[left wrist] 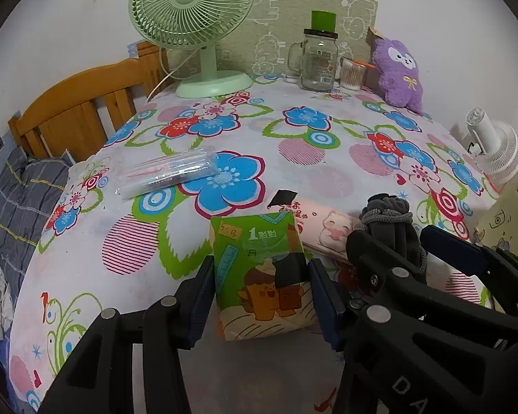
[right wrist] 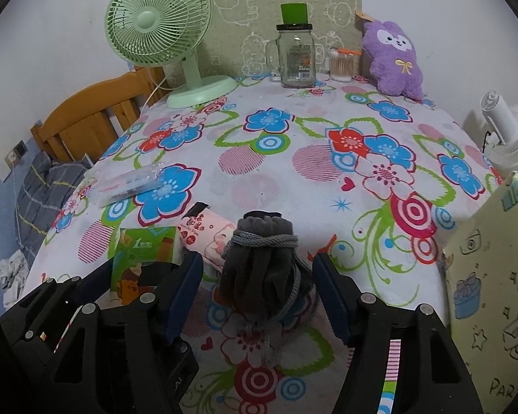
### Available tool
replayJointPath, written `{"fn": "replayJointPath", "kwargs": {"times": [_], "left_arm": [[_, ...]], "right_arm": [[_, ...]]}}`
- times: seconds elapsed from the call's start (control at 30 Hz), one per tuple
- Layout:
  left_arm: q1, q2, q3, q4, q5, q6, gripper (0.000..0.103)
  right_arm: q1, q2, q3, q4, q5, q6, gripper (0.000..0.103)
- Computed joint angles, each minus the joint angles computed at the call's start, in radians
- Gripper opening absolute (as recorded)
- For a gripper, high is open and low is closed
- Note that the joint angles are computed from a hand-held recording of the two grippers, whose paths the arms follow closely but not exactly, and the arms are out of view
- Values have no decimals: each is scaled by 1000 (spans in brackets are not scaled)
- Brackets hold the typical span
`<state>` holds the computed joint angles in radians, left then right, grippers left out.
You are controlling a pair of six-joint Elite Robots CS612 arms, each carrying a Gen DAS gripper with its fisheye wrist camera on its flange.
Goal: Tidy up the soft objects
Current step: 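Grasp the green tissue pack with the left tool while the right tool grasps the grey bag, then carry the tissue pack with the left tool while the right tool carries the grey bag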
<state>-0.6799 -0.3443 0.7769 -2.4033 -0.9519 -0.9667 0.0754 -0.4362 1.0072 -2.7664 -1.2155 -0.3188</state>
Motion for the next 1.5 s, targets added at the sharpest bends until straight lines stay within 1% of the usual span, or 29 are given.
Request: {"fn": "replayJointPath", "kwargs": {"times": [0.03,0.1,0.2,0.37,0.5,0.9,1.2,1.5], "left_arm": [[0,1,-2,3,2,-1,54],[0,3,-5,9,6,-2,54],[-1,4,-6,12,9,-2,54],[-1,4,-5,11,8,-3,54],[-1,2,-3,10,9,0,54],[-10,-18,32,-18,3,-5,53],[-19,-36,58,-37,29,-13,53],[-32,-60,88,-64,70,-7,53]], "right_arm": [[1,1,-4,4,-2,-5,65],[3,4,-10,12,-4,-20,57],[4,6,-13,14,-12,-32,49],[4,6,-13,13,-14,-35,40],[3,3,-8,8,-17,-43,36],[-2,-19,31,-11,-6,-57,33],[-5,-42,66,-40,6,-61,33],[-10,-75,112,-87,25,-60,33]]}}
